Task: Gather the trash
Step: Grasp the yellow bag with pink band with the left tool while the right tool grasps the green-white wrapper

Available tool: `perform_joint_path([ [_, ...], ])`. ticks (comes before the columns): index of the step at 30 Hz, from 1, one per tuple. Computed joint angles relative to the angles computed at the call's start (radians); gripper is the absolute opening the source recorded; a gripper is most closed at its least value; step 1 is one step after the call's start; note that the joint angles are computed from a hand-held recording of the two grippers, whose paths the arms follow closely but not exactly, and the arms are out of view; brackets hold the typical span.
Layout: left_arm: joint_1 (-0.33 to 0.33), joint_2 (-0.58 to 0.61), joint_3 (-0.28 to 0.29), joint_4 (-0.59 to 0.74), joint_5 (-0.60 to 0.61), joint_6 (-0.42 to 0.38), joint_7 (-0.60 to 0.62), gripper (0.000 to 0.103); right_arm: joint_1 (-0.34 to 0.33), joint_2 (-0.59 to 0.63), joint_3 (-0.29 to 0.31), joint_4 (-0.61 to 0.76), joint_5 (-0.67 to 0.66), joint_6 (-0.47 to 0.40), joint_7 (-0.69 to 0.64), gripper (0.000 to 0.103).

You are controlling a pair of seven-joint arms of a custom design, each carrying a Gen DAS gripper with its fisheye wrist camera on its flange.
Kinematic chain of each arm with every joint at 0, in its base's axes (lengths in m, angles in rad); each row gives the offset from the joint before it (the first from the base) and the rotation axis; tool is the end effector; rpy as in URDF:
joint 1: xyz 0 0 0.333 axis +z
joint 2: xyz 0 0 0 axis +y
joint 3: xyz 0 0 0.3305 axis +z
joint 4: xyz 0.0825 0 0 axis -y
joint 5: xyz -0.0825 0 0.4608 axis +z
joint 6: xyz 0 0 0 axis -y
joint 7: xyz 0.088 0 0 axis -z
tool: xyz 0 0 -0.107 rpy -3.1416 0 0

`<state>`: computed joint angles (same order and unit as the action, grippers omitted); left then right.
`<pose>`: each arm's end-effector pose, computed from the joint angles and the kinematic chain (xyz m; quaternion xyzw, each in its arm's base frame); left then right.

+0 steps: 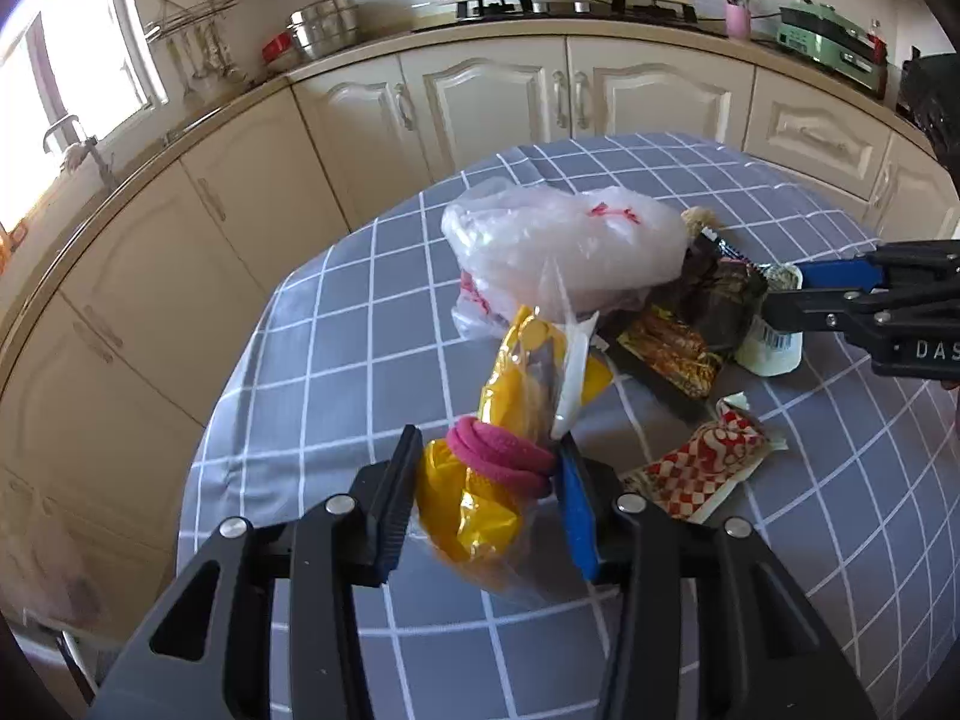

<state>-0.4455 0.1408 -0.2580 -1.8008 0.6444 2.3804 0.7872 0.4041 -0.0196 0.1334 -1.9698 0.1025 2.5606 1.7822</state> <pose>0.5523 -0.4503 0.5039 -0.5677 0.7563 -0.2009 0.2558 0.5744 0.3412 0.5336 -0.7553 0.5813 -0.0846 0.2904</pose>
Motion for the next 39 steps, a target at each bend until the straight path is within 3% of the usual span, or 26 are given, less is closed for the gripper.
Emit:
perform_joint_path([
  [4,-0.011,0.01,0.001,0.006,0.026,-0.017,-0.06,0.046,0.007,0.032,0.007,0.038,-0.079,-0.01,0.055,0.048],
  [6,-0.01,0.011,0.001,0.006,0.013,-0.009,-0.068,0.045,0.014,0.043,0.01,0.05,-0.128,-0.013,0.075,0.046],
  [7,-0.004,0.007,0.0,-0.001,-0.013,0.011,-0.068,0.042,0.017,0.045,0.011,0.052,-0.126,-0.01,0.066,0.041],
  [9,0.003,-0.004,-0.001,-0.017,-0.05,0.043,-0.078,0.041,0.014,0.035,0.009,0.039,-0.062,-0.003,0.021,0.021],
  [11,0.003,-0.013,-0.001,-0.027,-0.051,0.054,-0.097,0.04,0.011,0.017,0.006,0.017,0.006,0.007,-0.021,0.013],
  [16,0.009,-0.06,-0.007,-0.076,-0.041,0.084,-0.17,0.039,0.011,-0.059,-0.004,-0.069,0.134,0.038,-0.1,0.012],
  [23,0.019,-0.119,-0.032,-0.122,-0.022,0.102,-0.245,0.039,0.017,-0.156,-0.016,-0.158,0.165,0.009,-0.146,0.012],
  [26,0.017,-0.132,-0.048,-0.131,-0.023,0.107,-0.247,0.039,0.011,-0.177,-0.017,-0.171,0.153,-0.053,-0.131,0.018],
  [29,0.011,-0.135,-0.06,-0.132,-0.013,0.11,-0.27,0.039,0.006,-0.194,-0.003,-0.193,0.126,-0.023,-0.049,0.062],
  [33,0.004,-0.138,-0.068,-0.138,-0.009,0.117,-0.318,0.04,0.013,-0.179,0.023,-0.182,0.09,-0.005,0.063,0.062],
  [37,0.004,-0.155,-0.071,-0.158,-0.012,0.126,-0.347,0.04,-0.015,-0.119,0.09,-0.123,-0.215,-0.028,0.332,0.062],
  [38,0.004,-0.158,-0.073,-0.161,-0.011,0.124,-0.352,0.04,-0.012,-0.104,0.1,-0.106,-0.298,-0.044,0.379,0.06],
  [39,0.005,-0.161,-0.074,-0.164,-0.01,0.123,-0.356,0.04,-0.004,-0.094,0.103,-0.097,-0.361,-0.056,0.4,0.051],
])
